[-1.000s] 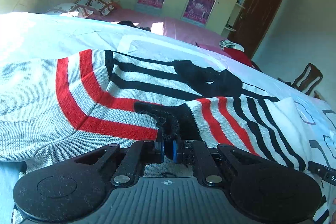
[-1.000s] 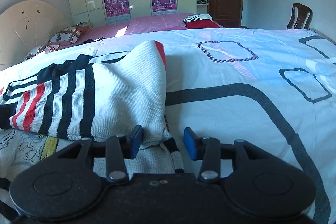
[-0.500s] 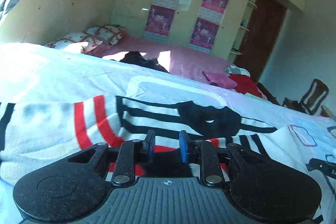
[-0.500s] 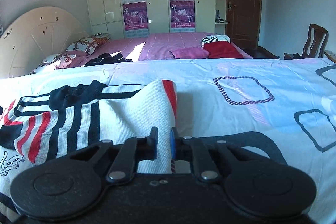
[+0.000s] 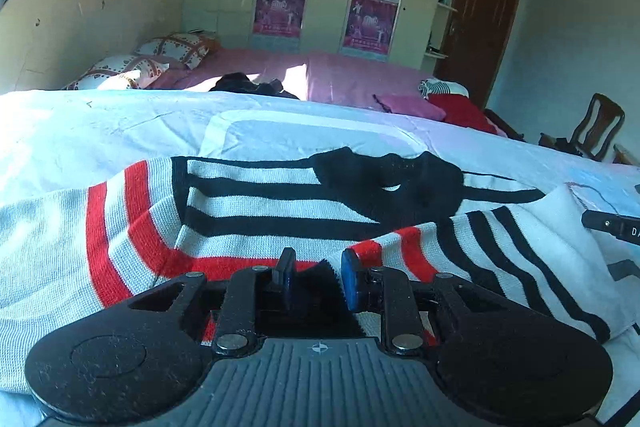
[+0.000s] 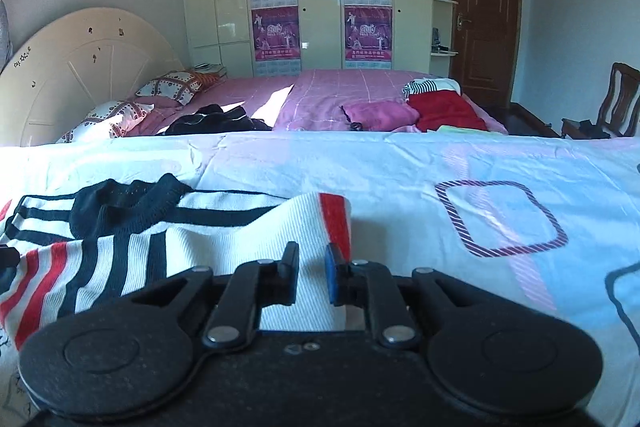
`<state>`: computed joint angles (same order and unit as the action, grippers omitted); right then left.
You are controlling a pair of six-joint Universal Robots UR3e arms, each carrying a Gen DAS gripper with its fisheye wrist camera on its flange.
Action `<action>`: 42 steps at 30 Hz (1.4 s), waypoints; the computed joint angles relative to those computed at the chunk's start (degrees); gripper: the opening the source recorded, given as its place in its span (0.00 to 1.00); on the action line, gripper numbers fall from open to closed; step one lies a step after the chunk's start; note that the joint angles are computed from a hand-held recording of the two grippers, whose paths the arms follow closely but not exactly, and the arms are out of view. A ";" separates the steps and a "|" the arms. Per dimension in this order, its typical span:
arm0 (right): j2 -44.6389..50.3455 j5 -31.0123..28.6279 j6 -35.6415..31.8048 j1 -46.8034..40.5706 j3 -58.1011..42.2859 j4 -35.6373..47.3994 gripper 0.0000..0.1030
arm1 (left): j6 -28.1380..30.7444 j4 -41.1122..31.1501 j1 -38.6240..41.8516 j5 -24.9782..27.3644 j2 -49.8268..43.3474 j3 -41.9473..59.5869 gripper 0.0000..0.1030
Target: Fold small clothes
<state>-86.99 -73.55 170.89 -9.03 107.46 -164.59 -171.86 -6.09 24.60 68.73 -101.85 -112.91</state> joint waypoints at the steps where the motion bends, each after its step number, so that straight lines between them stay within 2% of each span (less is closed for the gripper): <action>1: 2.23 -0.40 -0.41 0.43 -1.77 0.59 0.13 | -0.38 -1.64 -1.26 2.75 -2.01 2.41 0.23; 3: 6.97 -4.98 -0.72 2.04 -5.17 0.87 0.09 | -0.53 -1.44 -1.03 3.16 -3.29 3.07 0.23; 5: 7.67 -6.67 -0.13 1.46 -6.05 1.19 0.11 | -1.85 -4.00 -1.74 5.80 -2.11 4.06 0.23; 7: 6.58 -5.21 0.78 0.11 -6.48 3.24 0.13 | -3.99 -3.07 -1.70 5.20 -0.85 3.66 0.23; 10: 4.55 -2.05 0.45 -0.17 -4.77 0.77 0.13 | -6.91 -3.15 -3.60 2.29 -2.27 7.16 0.23; 12: 3.74 1.73 -1.36 0.66 -4.74 1.33 0.12 | -7.44 -3.71 -6.34 0.41 -5.13 11.27 0.23; 16: 6.23 -2.04 -3.83 4.75 -6.40 0.74 0.11 | -7.26 -8.89 -14.76 -1.04 -15.29 25.81 0.23; 19: 7.31 -1.50 -2.72 3.38 -6.90 0.39 0.12 | -7.16 -14.86 -19.97 1.33 -22.56 36.76 0.23; 21: 8.48 -3.98 -3.97 3.33 -7.17 -0.09 0.17 | -6.79 -18.90 -22.87 5.70 -26.60 42.43 0.23; 22: 8.82 -3.76 -3.88 2.51 -6.95 -0.39 0.19 | -6.95 -16.96 -24.05 8.18 -27.21 42.42 0.23; 23: 8.50 -2.98 -3.52 1.57 -6.73 -0.14 0.19 | -7.57 -19.53 -24.42 9.18 -26.66 43.53 0.23; 24: 7.98 -3.63 -3.48 1.31 -6.91 0.52 0.17 | -7.74 -21.19 -24.96 10.54 -25.56 43.94 0.23; 25: 7.16 -3.85 -3.67 0.88 -6.33 -0.08 0.16 | -7.64 -19.29 -25.13 11.14 -24.21 42.25 0.23; 26: 6.10 -2.33 -3.28 -0.28 -5.07 -1.20 0.19 | -7.83 -16.66 -24.82 10.69 -22.66 39.54 0.23; 28: 5.93 -0.58 -2.90 -1.64 -4.73 -0.47 0.18 | -7.47 -18.93 -24.18 8.71 -22.20 39.11 0.24; 29: 7.07 -1.92 -3.53 -1.22 -6.00 1.83 0.17 | -6.99 -20.29 -24.41 8.96 -23.36 40.04 0.27; 30: 8.19 -2.28 -3.89 -1.21 -5.98 1.47 0.17 | -5.83 -16.92 -24.66 9.58 -23.69 38.57 0.27; 32: 7.41 -3.05 -3.87 -1.14 -6.48 2.73 0.20 | -5.04 -19.35 -25.40 11.42 -22.12 38.86 0.27; 33: 6.21 -2.44 -3.44 -1.57 -6.12 3.38 0.18 | -5.62 -18.33 -25.05 10.31 -20.34 37.13 0.27; 35: 1.39 2.67 -2.80 -4.31 -1.65 2.10 0.18 | -6.82 -15.21 -23.94 6.18 -18.08 33.76 0.27; 37: -3.16 5.29 -2.96 -5.95 2.63 1.76 0.20 | -6.20 -17.62 -24.33 4.30 -17.79 33.95 0.28; 38: -5.33 6.74 -3.34 -6.86 4.55 2.74 0.20 | -4.89 -21.01 -25.77 7.05 -18.71 35.84 0.28; 39: -7.27 7.69 -4.54 -7.33 6.14 4.79 0.19 | -4.12 -20.02 -26.79 8.99 -19.41 35.34 0.29; 40: -7.74 5.97 -6.45 -6.40 6.60 6.79 0.17 | -4.23 -17.52 -27.28 9.94 -19.96 34.83 0.30; 41: -7.52 2.89 -8.09 -4.92 7.18 6.99 0.19 | -4.54 -18.78 -27.66 10.74 -19.46 35.28 0.30; 42: -8.53 2.60 -8.34 -4.92 8.94 5.05 0.21 | -4.99 -20.27 -28.10 11.64 -18.67 35.99 0.30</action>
<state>-95.52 -70.95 162.55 -13.95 116.39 -159.54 -176.84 -26.36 -3.50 80.37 -120.52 -76.92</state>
